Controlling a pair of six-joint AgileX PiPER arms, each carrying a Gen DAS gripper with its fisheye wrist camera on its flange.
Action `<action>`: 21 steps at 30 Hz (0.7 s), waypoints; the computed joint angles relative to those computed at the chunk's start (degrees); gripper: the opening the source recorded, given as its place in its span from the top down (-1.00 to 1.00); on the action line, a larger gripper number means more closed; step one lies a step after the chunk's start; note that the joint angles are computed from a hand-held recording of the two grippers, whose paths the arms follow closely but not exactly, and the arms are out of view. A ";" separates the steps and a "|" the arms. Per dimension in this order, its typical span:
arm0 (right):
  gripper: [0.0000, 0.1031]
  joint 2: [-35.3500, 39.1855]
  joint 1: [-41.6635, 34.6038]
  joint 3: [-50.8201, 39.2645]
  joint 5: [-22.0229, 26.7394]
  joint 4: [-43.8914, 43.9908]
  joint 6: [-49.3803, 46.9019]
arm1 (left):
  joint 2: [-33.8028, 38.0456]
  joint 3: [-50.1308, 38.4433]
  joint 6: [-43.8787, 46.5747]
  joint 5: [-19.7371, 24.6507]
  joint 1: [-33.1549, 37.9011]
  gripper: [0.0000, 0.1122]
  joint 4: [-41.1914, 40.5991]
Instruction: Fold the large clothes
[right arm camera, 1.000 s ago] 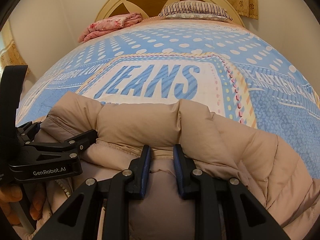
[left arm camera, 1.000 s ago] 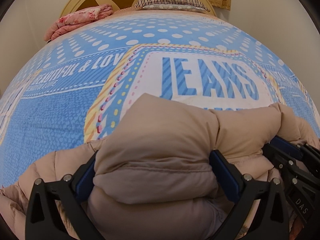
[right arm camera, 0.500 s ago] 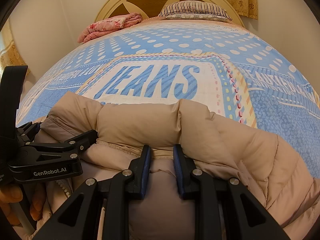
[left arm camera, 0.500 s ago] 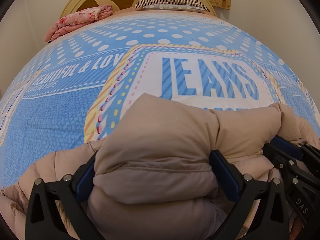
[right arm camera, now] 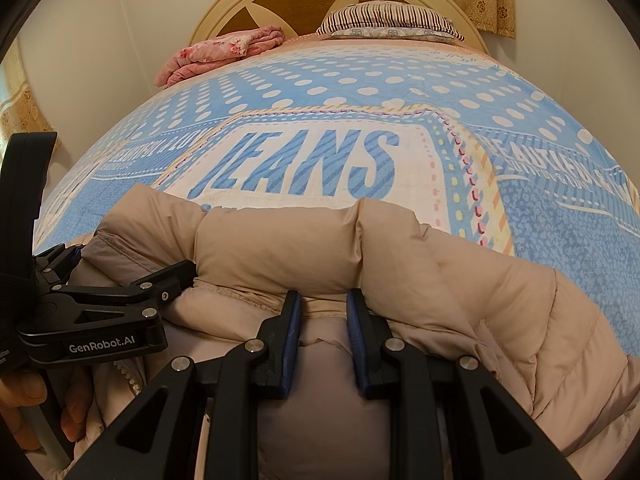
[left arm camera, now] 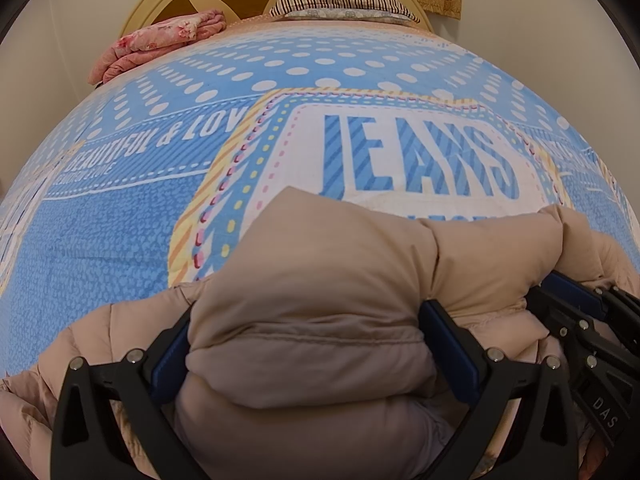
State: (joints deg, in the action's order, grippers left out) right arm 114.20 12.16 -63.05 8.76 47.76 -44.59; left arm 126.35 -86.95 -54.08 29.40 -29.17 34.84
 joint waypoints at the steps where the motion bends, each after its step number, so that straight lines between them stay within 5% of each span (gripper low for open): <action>1: 0.53 0.00 0.02 -0.06 0.05 -0.34 0.36 | 0.05 -0.09 -0.04 0.11 -0.02 -0.84 0.10; 5: 0.50 0.02 -0.21 -1.93 2.51 -8.16 7.25 | -0.06 -2.08 5.47 2.29 0.51 -0.84 -4.44; 7: 0.44 -0.72 -1.26 -2.80 5.86 -9.41 7.50 | -2.92 0.00 3.47 3.20 -0.30 -0.84 -0.49; 9: 0.05 -3.07 -2.52 -1.93 8.60 -7.53 4.57 | -7.10 4.39 -4.31 3.21 -2.21 -0.84 9.19; 10: -0.44 -5.45 -3.00 0.03 7.97 -5.78 3.01 | -11.57 8.82 -8.36 1.93 -3.21 -0.84 14.35; 11: -0.59 -9.07 -3.53 3.24 6.04 -1.96 -0.57 | -14.47 11.69 -10.75 1.28 -3.85 -0.84 17.22; 16: -0.59 -26.82 -7.97 16.59 6.78 -2.54 -3.39 | -37.17 33.46 -24.02 3.75 -10.18 -0.84 28.32; 18: -0.59 -36.43 -13.91 23.93 13.17 1.09 -9.62 | -48.10 43.07 -26.16 5.09 -13.97 -0.84 28.49; 21: -0.59 -49.31 -27.33 32.55 26.15 1.34 -14.79 | -60.85 52.92 -29.17 15.70 -25.22 -0.84 25.83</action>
State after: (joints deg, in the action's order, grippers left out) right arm 64.89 -15.17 -30.50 34.90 49.10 -59.38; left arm 65.50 -34.03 -83.25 45.10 -54.39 60.67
